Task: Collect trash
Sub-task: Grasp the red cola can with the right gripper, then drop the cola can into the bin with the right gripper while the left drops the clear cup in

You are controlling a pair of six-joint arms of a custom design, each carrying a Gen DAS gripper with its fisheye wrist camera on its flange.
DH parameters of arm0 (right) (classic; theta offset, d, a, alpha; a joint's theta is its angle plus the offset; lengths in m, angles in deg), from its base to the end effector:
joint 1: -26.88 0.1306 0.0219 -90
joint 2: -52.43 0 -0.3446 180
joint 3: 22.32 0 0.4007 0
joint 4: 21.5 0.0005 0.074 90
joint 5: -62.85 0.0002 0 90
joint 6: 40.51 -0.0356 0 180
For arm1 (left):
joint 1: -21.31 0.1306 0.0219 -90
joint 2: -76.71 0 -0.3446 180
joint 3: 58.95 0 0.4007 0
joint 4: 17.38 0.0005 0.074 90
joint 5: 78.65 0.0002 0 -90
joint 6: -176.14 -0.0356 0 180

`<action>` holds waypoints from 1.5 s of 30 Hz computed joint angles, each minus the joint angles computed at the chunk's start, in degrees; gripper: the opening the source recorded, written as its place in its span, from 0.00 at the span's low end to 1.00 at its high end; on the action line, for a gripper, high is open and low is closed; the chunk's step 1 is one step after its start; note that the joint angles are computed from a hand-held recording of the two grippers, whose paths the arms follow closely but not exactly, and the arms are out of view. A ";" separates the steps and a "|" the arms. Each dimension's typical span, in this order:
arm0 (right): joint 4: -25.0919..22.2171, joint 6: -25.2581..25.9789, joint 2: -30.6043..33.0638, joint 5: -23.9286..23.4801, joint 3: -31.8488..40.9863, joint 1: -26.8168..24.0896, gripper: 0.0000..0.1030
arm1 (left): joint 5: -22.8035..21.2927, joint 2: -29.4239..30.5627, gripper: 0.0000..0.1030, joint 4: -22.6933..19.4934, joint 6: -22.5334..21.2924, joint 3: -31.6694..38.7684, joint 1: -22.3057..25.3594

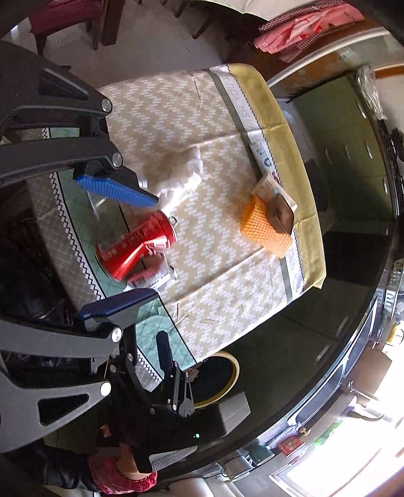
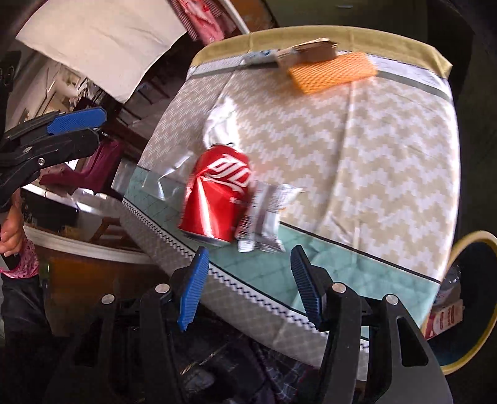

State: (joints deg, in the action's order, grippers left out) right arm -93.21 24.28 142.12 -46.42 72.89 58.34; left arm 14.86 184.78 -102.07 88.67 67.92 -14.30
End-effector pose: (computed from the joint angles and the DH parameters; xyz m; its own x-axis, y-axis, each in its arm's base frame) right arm 0.3883 0.2508 0.4152 -0.9643 -0.1187 -0.2366 -0.2162 0.8690 0.4451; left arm 0.4478 -0.3240 0.4873 -0.7679 0.4958 -0.4056 0.5682 0.8196 -0.0739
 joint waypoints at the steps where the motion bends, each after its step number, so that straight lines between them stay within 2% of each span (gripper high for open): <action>1: -1.30 -0.33 2.87 -0.19 2.84 1.16 0.56 | 0.08 -0.87 0.53 0.25 -0.36 -0.87 0.80; 4: -5.48 -1.01 10.14 2.67 10.67 4.10 0.60 | 0.08 -3.61 0.53 1.72 -0.80 -4.49 2.56; 12: -17.21 -2.07 25.50 8.45 28.35 6.70 0.60 | 2.22 -7.99 0.54 3.98 -2.52 -10.73 6.14; 17: -22.05 -2.11 30.99 9.22 33.92 7.26 0.60 | 3.09 -9.63 0.54 5.26 -2.43 -13.53 8.20; 23: -24.11 -1.99 34.18 7.93 35.93 7.49 0.60 | 3.57 -10.81 0.54 6.08 -2.63 -15.82 9.88; 29: -19.61 -1.82 31.53 6.90 31.68 6.79 0.53 | 2.77 -9.91 0.58 5.34 -2.79 -16.05 9.83; 32: -16.00 -2.45 28.73 3.66 27.82 5.91 0.49 | 1.72 -8.07 0.58 4.42 -2.46 -15.10 9.29; 41: -3.48 -5.59 11.71 -6.20 9.41 2.72 0.47 | 1.85 1.31 0.58 -2.78 -0.10 -8.83 7.22; 45: 1.63 -8.35 2.82 -7.81 1.00 0.41 0.46 | 0.30 5.23 0.58 -5.56 0.56 -5.80 5.98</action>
